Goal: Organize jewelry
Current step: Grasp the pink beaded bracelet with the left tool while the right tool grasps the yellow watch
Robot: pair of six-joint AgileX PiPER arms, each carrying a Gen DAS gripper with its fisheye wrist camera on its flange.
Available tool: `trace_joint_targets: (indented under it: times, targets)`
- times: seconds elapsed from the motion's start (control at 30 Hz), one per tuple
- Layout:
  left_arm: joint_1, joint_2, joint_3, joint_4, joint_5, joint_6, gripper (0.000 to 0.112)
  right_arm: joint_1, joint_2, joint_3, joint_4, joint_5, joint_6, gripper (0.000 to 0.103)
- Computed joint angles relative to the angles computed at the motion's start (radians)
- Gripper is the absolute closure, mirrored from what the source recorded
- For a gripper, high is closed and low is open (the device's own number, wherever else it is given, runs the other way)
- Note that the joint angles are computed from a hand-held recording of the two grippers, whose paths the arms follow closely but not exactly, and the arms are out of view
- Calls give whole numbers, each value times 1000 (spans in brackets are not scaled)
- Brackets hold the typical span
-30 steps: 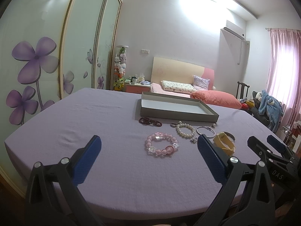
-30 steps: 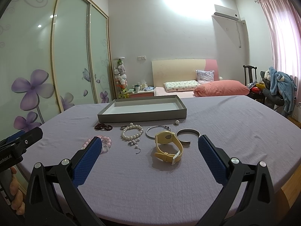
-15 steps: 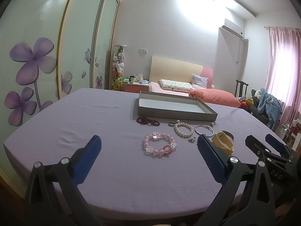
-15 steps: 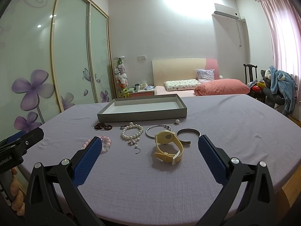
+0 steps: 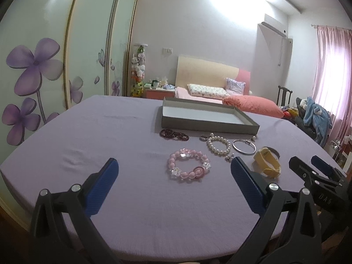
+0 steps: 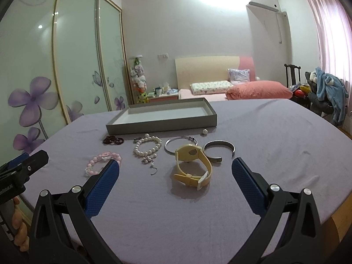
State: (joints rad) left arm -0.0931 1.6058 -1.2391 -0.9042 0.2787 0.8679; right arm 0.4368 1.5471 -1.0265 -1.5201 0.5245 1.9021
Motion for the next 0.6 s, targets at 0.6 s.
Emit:
trace_joint_targets:
  times: [0.6]
  targets:
    - [-54,346,-503,591,319,-544,13,-227,240,-388,1072,48,-1113,2]
